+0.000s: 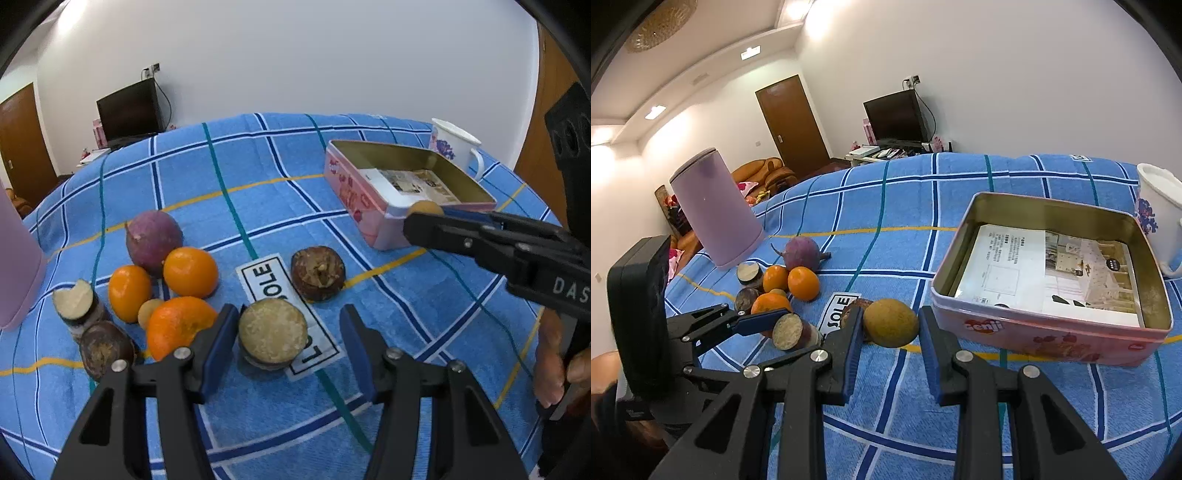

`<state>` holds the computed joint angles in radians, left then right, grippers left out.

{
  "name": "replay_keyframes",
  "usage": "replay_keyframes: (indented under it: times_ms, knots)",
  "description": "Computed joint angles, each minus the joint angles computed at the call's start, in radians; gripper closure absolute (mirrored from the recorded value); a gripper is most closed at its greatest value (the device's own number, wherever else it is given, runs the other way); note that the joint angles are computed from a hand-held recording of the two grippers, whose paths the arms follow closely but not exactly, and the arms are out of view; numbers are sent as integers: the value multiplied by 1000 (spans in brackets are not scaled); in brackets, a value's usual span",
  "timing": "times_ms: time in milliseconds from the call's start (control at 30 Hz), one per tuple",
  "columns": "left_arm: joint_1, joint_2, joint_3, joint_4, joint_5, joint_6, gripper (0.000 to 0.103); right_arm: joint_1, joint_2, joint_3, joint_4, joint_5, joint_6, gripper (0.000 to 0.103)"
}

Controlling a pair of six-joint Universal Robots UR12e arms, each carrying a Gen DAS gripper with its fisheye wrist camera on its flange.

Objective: Organize fruits
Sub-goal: 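Grasp the small yellow fruit with the right tool while the left tool grasps the cut beige fruit, then carry both fruits over the pink tin and open both tools to drop them inside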

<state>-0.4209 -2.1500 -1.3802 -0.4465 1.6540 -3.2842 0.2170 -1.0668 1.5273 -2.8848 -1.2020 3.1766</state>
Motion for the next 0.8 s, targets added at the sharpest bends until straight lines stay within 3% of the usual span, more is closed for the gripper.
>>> replay_keyframes:
  times_ms: [200, 233, 267, 367, 467, 633, 800]
  knots:
    - [-20, -28, 32, -7, 99, 74, 53, -1, 0, 1, -4, -8, 8, 71]
    - [-20, -26, 28, -1, 106, 65, 63, -3, 0, 2, -6, -7, 13, 71]
    - [-15, -21, 20, 9, 105, 40, 66, -4, 0, 2, -8, -5, 18, 71]
    - [8, -4, -10, 51, 13, -7, 66, -8, -1, 5, -22, -2, 31, 71]
    - [5, -1, -19, 72, 37, -15, 66, -10, -2, 10, -45, 0, 44, 71]
    - [-5, 3, -28, 184, 40, -27, 66, -13, -7, 27, -122, -13, 67, 71]
    - [-27, -13, 12, 262, 51, 6, 66, -10, -11, 41, -240, -141, 52, 71]
